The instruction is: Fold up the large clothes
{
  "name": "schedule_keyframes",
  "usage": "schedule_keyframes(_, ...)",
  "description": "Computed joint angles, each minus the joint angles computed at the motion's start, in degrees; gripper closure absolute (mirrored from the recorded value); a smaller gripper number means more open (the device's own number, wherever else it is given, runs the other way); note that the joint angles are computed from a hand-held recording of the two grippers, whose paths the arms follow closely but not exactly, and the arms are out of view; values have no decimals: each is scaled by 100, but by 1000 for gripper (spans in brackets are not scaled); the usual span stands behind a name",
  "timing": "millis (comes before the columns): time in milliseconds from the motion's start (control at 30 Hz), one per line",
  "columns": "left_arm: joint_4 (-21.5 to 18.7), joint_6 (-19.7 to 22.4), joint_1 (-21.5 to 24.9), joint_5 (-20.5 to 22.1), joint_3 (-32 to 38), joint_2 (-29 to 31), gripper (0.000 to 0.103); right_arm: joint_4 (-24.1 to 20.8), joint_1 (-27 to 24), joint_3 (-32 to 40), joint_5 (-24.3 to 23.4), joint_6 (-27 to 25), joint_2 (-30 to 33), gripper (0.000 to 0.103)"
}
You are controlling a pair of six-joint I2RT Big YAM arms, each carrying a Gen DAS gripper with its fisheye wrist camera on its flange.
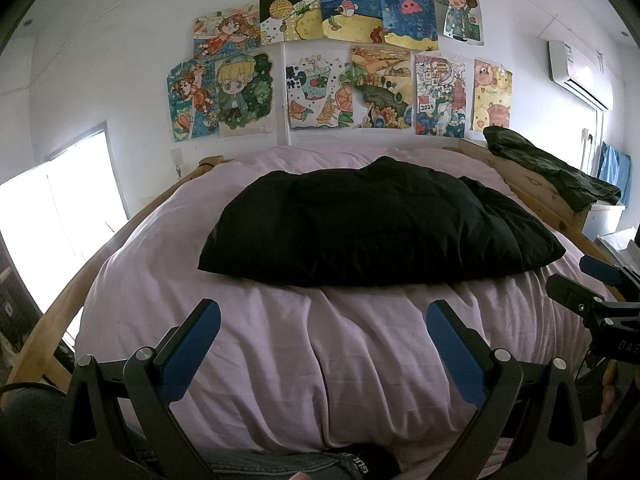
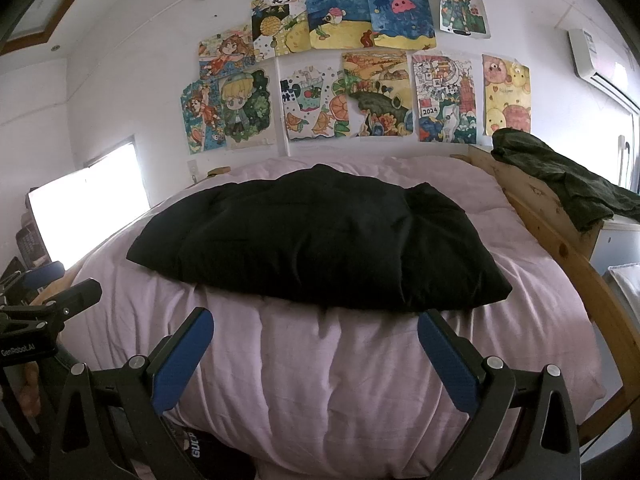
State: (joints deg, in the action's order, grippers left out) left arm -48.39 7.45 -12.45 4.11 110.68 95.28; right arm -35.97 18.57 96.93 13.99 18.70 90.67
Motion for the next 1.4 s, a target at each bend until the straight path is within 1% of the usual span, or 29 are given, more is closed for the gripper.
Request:
schedule_keyframes(1233, -12, 19, -2, 14, -2, -5, 2, -42, 4, 41, 0, 31, 11, 0)
schedule_keyframes(1267, 2, 20, -4, -11, -4, -5, 2, -46, 2, 46, -3, 28, 11, 0)
schedule_keyframes(1400, 146, 11, -31, -397, -69, -15, 2, -47, -1, 45, -5, 27, 13, 0)
